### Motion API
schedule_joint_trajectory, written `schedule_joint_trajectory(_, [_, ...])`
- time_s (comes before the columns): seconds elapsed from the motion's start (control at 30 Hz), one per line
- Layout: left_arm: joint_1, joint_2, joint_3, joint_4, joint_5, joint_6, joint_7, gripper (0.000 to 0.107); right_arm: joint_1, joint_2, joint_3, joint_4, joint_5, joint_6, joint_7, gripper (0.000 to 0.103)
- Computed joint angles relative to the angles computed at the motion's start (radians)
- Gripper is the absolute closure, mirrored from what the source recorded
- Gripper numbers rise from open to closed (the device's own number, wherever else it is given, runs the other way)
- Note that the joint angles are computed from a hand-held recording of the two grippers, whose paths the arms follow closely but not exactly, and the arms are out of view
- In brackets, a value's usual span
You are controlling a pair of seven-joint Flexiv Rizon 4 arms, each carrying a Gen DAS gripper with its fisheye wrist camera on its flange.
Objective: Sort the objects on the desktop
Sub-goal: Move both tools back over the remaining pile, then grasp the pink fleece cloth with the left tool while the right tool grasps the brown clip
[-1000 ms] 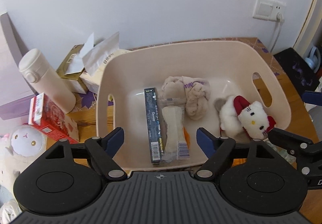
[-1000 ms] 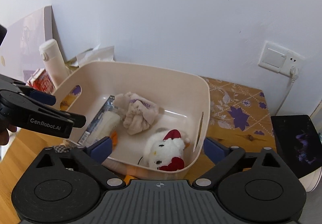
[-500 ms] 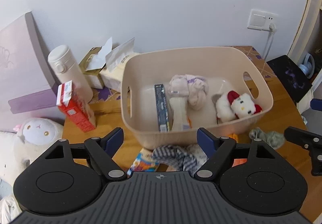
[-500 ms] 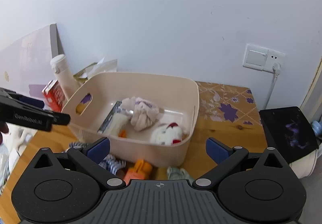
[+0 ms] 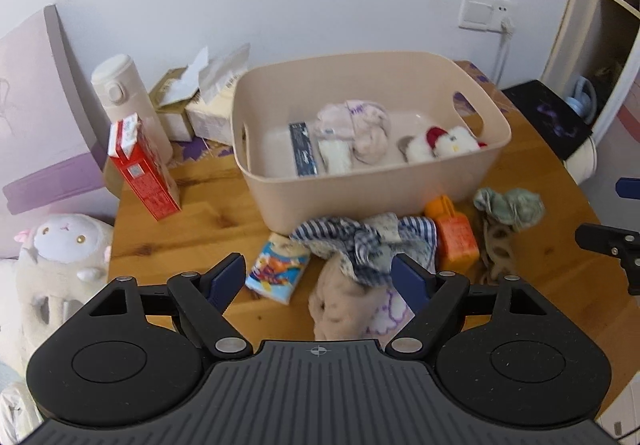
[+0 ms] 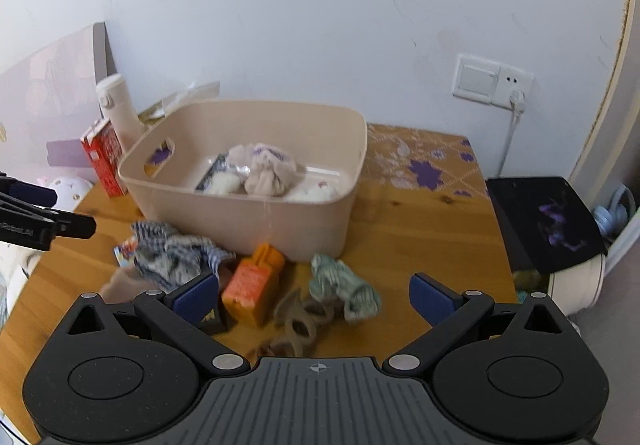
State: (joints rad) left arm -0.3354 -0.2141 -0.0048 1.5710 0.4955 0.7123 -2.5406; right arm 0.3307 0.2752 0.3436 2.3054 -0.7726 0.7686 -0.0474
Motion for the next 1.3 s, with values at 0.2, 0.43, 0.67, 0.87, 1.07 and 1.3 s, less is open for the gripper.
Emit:
schedule_joint_trajectory(0.2, [0.001,0.011,-0.003,0.065,-0.026,0.043,-0.031,0.025,0.025,-0.014,0.012,0.010,0.044,-0.027,0.000,0.000])
schedule_joint_trajectory(0.43, [0.007,0.006,-0.008,0.121,-0.060,0.107,-0.020,0.025,0.040,-0.044,0.004,0.031,0.061,-0.004,0.022,0.000])
schedule_joint_trajectory(0.67, [0.005,-0.029,-0.002,0.120,-0.097,0.121,-0.019,0.025,0.060,-0.095,-0.014,0.028,0.087,0.013,-0.005,0.000])
schedule_joint_trajectory(0.87, [0.000,-0.063,0.013,0.094,-0.106,0.102,-0.016,0.025,0.055,-0.145,-0.038,0.028,0.061,0.070,0.005,0.000])
schedule_joint_trajectory(1.07, [0.001,-0.090,0.023,0.078,-0.123,0.102,-0.018,0.025,0.038,-0.181,-0.067,0.027,0.044,0.101,0.041,0.000])
schedule_joint_trajectory(1.3, [0.002,-0.123,0.035,0.057,-0.147,0.110,-0.026,0.025,0.008,-0.208,-0.096,0.042,0.030,0.172,0.077,0.000])
